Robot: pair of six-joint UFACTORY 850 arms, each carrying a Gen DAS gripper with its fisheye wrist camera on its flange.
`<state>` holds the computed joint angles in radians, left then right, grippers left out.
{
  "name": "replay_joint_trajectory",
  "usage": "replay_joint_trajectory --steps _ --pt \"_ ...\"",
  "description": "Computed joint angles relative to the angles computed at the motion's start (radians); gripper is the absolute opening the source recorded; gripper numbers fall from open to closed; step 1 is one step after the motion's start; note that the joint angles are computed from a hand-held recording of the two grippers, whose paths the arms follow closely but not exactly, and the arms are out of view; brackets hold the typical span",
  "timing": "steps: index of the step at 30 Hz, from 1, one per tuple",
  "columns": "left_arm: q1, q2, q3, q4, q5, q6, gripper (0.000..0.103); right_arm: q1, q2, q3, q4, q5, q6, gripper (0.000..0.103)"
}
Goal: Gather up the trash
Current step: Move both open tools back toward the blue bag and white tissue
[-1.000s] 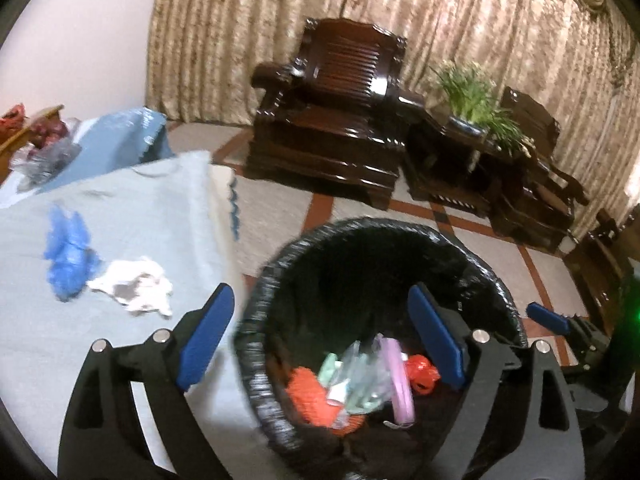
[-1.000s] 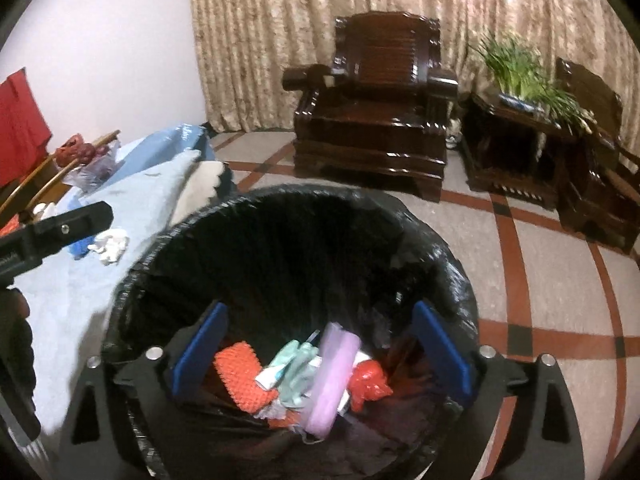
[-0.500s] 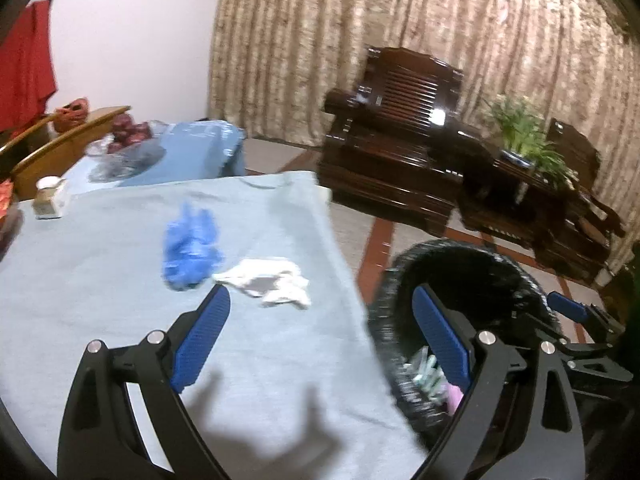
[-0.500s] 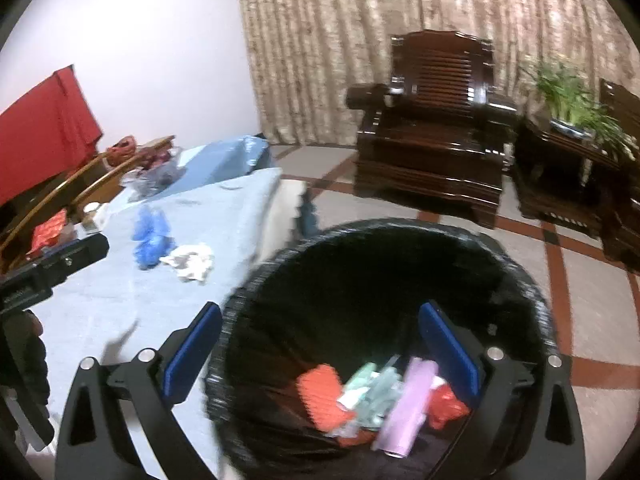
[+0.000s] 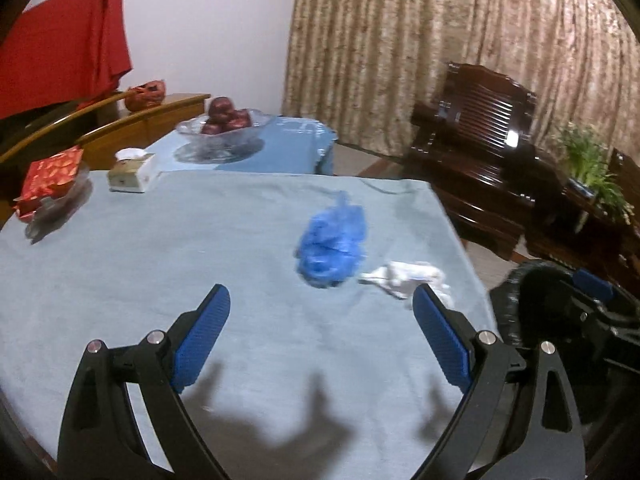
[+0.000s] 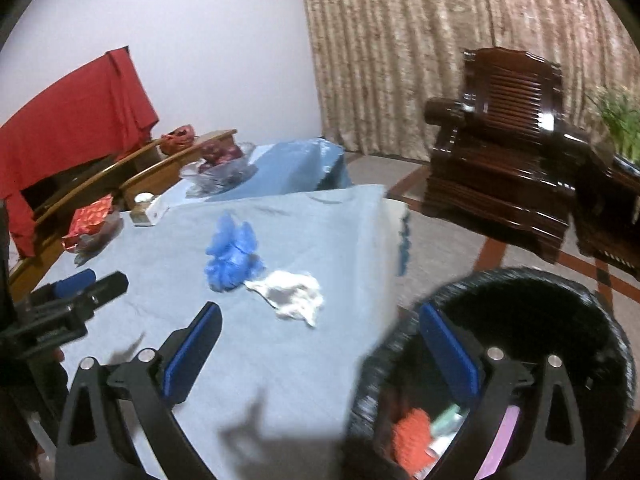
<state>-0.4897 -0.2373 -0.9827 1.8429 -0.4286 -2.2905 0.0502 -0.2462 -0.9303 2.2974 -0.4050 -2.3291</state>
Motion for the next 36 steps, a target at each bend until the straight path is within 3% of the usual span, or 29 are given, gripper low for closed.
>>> replay_joint_trajectory --steps 11,17,25,30,36 --pt "0.078 -0.033 0.003 0.046 0.005 -0.054 0.090 0.116 -0.198 -0.185 0.103 0.085 -0.055 0.097" --pt "0.104 -0.071 -0.009 0.070 0.010 -0.066 0.090 0.133 -0.287 -0.279 0.133 0.142 -0.081 0.097" --pt "0.129 -0.097 -0.012 0.089 0.026 -0.092 0.090 0.138 -0.361 -0.366 0.014 0.213 0.032 0.097" --pt "0.133 -0.109 -0.021 0.092 0.035 -0.097 0.090 0.137 -0.393 -0.396 -0.159 0.238 0.201 0.095" --pt "0.132 -0.125 -0.035 0.090 0.043 -0.091 0.090 0.131 -0.418 -0.427 -0.493 0.238 0.544 0.088"
